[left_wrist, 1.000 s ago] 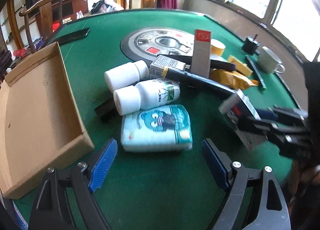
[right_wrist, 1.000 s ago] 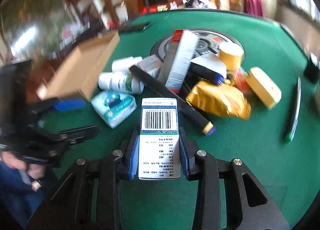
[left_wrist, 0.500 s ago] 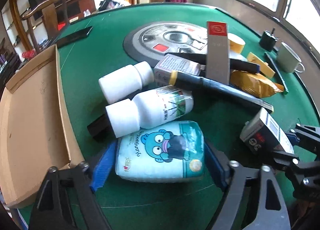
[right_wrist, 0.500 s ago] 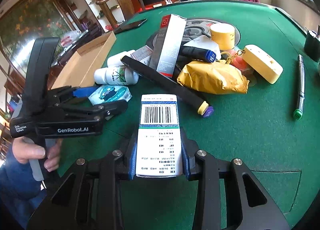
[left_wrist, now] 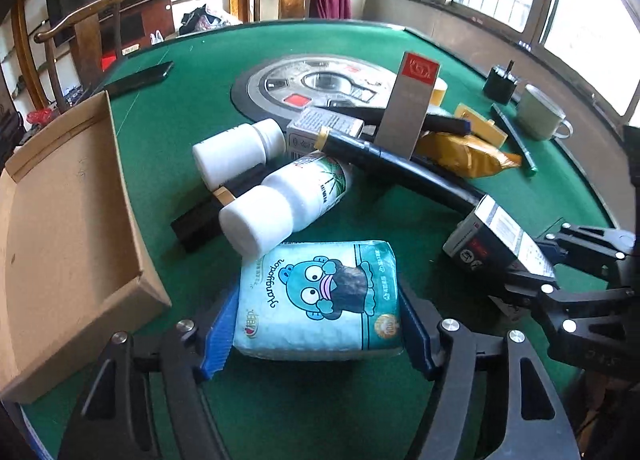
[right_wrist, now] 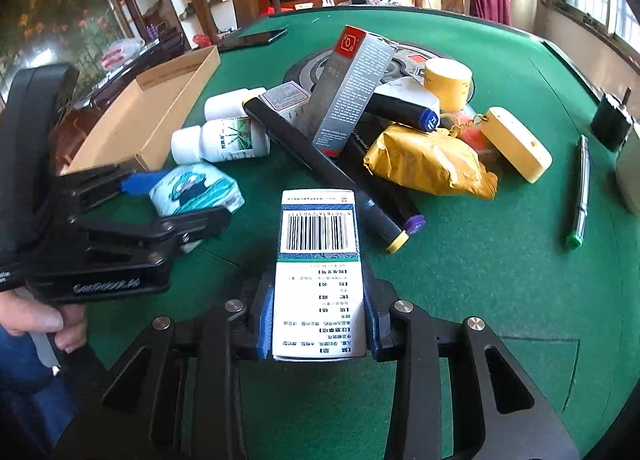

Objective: Organize objects
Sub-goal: 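Grasp the blue cartoon tissue pack with the left tool, then carry the tissue pack with the left tool while the right tool carries the medicine box to the cardboard tray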

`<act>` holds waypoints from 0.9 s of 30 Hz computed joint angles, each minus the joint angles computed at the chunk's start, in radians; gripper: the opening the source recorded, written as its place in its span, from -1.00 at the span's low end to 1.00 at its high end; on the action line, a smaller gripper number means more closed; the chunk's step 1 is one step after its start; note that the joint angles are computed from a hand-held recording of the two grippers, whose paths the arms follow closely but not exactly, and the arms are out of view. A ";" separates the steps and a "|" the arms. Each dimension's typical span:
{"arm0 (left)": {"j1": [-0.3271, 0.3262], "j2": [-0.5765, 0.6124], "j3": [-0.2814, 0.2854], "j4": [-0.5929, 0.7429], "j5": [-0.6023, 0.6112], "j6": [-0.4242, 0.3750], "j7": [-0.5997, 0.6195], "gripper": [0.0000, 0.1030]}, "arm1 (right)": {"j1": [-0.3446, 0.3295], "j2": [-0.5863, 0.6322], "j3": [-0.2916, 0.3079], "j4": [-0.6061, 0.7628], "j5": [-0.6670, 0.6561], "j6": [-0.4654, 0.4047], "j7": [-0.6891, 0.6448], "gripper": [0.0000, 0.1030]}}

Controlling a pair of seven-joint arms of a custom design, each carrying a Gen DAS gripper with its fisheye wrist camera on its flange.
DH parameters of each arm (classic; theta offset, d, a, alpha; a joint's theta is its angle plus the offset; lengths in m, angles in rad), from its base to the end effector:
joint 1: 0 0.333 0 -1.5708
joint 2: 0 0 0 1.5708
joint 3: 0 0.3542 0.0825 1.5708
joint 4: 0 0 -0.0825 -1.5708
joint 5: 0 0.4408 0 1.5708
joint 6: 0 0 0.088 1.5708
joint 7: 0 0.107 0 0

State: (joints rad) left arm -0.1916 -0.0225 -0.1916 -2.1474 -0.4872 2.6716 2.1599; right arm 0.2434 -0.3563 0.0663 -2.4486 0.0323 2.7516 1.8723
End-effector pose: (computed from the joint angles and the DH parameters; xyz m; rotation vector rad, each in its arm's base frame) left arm 0.5817 -0.2200 0.4784 -1.3135 2.4837 -0.8577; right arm 0.4877 0.1569 0.5146 -1.7758 1.8004 -0.4013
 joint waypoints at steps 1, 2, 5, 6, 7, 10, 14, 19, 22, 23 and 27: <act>0.001 -0.007 0.002 -0.003 -0.018 -0.002 0.013 0.37 | 0.003 -0.004 -0.002 -0.003 0.008 0.002 0.000 -0.34; 0.001 -0.011 0.004 -0.005 -0.033 -0.002 0.021 0.37 | 0.004 0.009 0.002 0.007 0.010 0.008 0.007 -0.34; 0.001 -0.028 0.012 -0.013 -0.076 0.000 0.052 0.37 | 0.005 -0.007 0.008 -0.002 0.010 0.016 0.018 -0.34; 0.001 -0.035 0.015 -0.018 -0.091 0.005 0.060 0.37 | 0.001 -0.008 0.013 -0.003 0.003 0.021 0.026 -0.34; 0.001 -0.038 0.019 -0.017 -0.102 0.006 0.069 0.37 | -0.002 -0.010 0.017 -0.004 -0.004 0.027 0.033 -0.34; 0.000 -0.057 0.031 -0.024 -0.144 0.006 0.099 0.37 | 0.002 -0.011 0.018 0.000 -0.008 0.030 0.037 -0.34; 0.002 -0.068 0.046 -0.020 -0.188 0.002 0.126 0.37 | 0.011 -0.004 0.022 0.014 -0.012 0.032 0.040 -0.34; 0.016 -0.076 0.064 -0.012 -0.228 0.016 0.141 0.37 | 0.031 0.018 0.021 0.049 -0.001 0.032 0.030 -0.34; 0.030 -0.075 0.077 -0.002 -0.244 0.026 0.146 0.38 | 0.038 0.039 0.025 0.083 -0.005 0.026 0.023 -0.34; 0.036 -0.073 0.080 0.002 -0.248 0.030 0.143 0.37 | 0.045 0.052 0.024 0.103 -0.002 0.020 0.015 -0.34; 0.063 -0.062 0.093 0.021 -0.258 0.030 0.140 0.37 | 0.063 0.105 0.029 0.178 0.005 0.002 -0.005 -0.34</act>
State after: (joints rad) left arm -0.1286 -0.0840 -0.0983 -2.1262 -0.7456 2.7011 2.2997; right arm 0.3063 -0.2509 0.0950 -2.2702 0.0375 2.7538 1.8670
